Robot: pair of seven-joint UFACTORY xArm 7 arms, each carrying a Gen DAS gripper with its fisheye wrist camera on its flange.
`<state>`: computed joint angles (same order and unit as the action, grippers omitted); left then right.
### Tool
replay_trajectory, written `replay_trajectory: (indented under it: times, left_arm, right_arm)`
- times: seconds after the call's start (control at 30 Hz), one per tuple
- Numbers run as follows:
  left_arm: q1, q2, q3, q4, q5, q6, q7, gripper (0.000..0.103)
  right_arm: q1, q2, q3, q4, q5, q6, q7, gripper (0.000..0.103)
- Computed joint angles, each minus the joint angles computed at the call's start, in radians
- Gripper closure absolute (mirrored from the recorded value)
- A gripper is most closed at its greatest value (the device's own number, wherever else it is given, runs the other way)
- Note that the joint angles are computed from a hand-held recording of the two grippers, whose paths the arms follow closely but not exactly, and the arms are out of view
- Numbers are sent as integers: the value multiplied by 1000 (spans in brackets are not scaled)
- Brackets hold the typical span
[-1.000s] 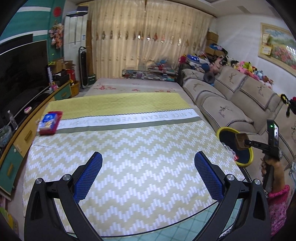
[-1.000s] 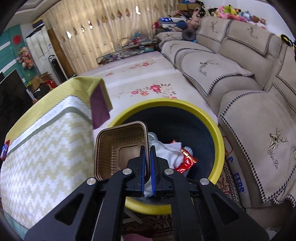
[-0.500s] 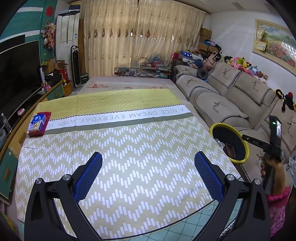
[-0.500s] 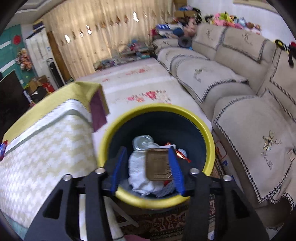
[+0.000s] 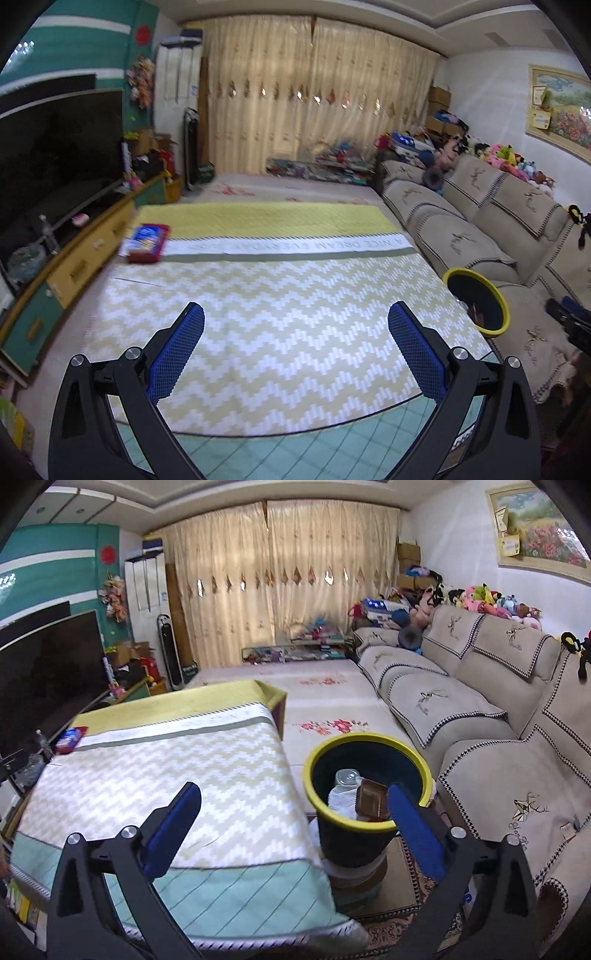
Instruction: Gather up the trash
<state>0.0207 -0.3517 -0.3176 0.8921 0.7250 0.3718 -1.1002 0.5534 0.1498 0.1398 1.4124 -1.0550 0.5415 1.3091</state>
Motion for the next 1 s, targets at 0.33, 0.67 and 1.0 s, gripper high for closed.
replay_trajectory:
  times: [0.33,0.67,1.0]
  left_arm:
    - [21,-255,-59,-156,-63,-3,-16,5]
    - [57,-327,-126,-166,-173,-5,72,5]
    - [94,-316,-153,-147,-210,4,98,5]
  right_arm:
    - [-15,-123,68,-102,-123,-7,123,7]
    - [-35,-133,99,-107,-150,-4,154,7]
    - [-37,-111,91,-88,-138,-15,151,7]
